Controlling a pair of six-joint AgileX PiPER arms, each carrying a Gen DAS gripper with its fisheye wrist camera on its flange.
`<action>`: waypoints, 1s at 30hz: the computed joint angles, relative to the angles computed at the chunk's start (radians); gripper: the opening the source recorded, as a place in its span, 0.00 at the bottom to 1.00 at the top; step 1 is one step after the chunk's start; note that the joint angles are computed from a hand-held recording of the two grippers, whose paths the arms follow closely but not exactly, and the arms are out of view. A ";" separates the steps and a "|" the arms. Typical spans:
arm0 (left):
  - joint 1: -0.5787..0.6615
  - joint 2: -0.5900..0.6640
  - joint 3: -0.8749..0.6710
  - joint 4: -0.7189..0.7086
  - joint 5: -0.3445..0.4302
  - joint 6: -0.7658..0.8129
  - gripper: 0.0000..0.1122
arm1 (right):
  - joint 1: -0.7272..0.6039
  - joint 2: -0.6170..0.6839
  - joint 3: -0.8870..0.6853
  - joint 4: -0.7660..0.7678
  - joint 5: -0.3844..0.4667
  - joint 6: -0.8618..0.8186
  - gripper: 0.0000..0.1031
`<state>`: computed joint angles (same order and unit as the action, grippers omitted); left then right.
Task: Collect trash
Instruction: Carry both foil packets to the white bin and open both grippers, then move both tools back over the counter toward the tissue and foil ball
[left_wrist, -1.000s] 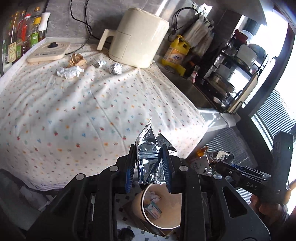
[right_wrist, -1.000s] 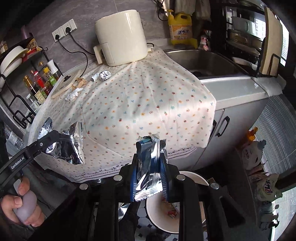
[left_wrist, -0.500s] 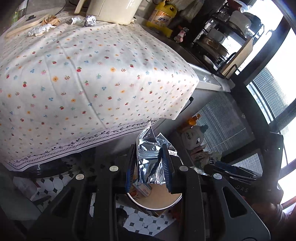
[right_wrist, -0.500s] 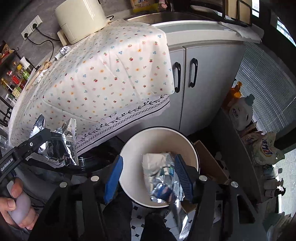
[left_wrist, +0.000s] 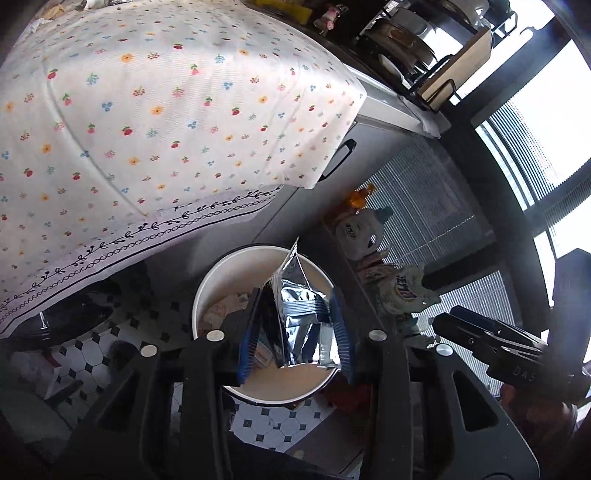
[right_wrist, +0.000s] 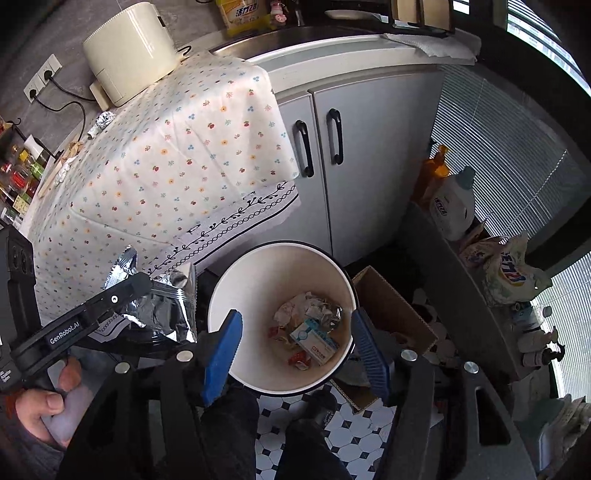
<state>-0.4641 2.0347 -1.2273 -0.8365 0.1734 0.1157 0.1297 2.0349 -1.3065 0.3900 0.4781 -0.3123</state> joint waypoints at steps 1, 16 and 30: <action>0.000 0.000 -0.007 -0.004 -0.001 -0.002 0.56 | -0.001 -0.008 0.003 -0.012 -0.005 0.014 0.63; 0.115 -0.307 0.143 0.893 0.030 -0.848 0.85 | 0.151 -0.039 -0.153 -0.047 0.023 0.115 0.89; 0.267 -0.571 0.186 1.221 0.203 -1.063 0.86 | 0.319 0.052 -0.471 -0.045 0.152 0.191 0.92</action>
